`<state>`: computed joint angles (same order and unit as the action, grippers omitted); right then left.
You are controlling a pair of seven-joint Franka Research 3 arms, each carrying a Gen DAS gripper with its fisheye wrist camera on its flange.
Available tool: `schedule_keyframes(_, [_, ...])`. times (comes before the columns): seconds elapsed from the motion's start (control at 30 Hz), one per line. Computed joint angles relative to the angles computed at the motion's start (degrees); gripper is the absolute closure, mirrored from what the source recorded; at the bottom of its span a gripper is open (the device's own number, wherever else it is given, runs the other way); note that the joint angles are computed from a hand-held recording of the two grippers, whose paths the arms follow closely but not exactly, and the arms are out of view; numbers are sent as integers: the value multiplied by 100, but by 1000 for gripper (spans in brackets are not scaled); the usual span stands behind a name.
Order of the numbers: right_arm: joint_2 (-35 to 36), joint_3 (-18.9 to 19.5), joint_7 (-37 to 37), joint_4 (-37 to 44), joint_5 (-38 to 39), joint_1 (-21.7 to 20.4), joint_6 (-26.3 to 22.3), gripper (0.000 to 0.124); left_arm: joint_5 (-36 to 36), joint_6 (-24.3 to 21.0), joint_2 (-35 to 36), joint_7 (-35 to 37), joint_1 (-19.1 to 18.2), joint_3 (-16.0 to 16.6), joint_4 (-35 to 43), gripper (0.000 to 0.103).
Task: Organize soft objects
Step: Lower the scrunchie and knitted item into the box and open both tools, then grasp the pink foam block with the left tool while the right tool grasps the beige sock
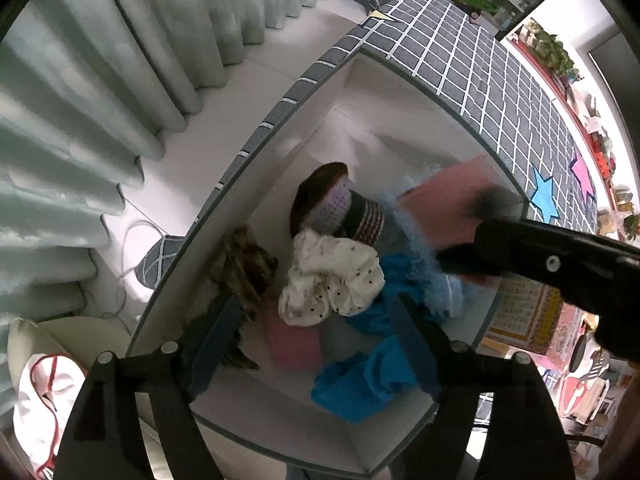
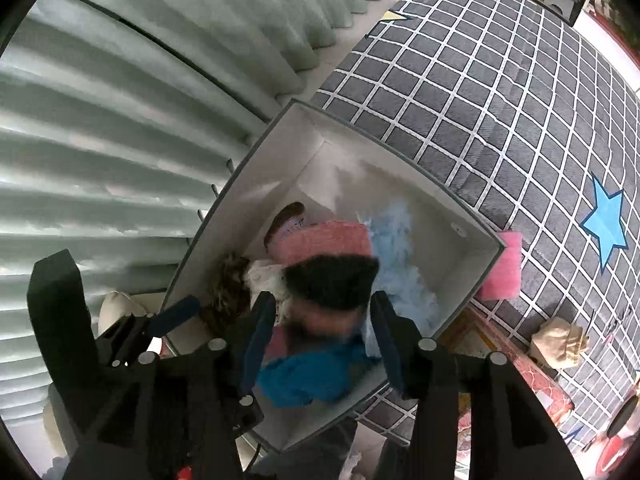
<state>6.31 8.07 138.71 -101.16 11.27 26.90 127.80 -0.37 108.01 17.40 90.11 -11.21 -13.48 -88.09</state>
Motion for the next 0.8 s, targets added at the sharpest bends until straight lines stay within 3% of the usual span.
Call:
schedule_keyframes(0.03, [-21,0,19,-24,7,1,21,72,-50,-28,6,-8,13,-5,16,20])
schedule_keyframes(0.1, [-122,-3,99,-140,0,0,104,45,-101,16,-28,-7,30,-9,-22,17])
schedule_keyframes(0.17, [-240,-7,246,-247,-86,-4,136,37,-108,137,-114,1,31,-12,-113,13])
schedule_keyframes(0.37, [-995,-3,537,-956,-165,-163,433,37,-360,3,-46,89,29,-73,170,10])
schedule_keyframes(0.6, [-2457,-5,1285,-2423,-347,-801,595,37,-395,-349,277,147,-179,-179,881,10])
schedule_keyframes(0.8, [-3562,-29,1805,-3957,244,-1147,587,37,-212,-984,821,167,-550,-275,1879,10])
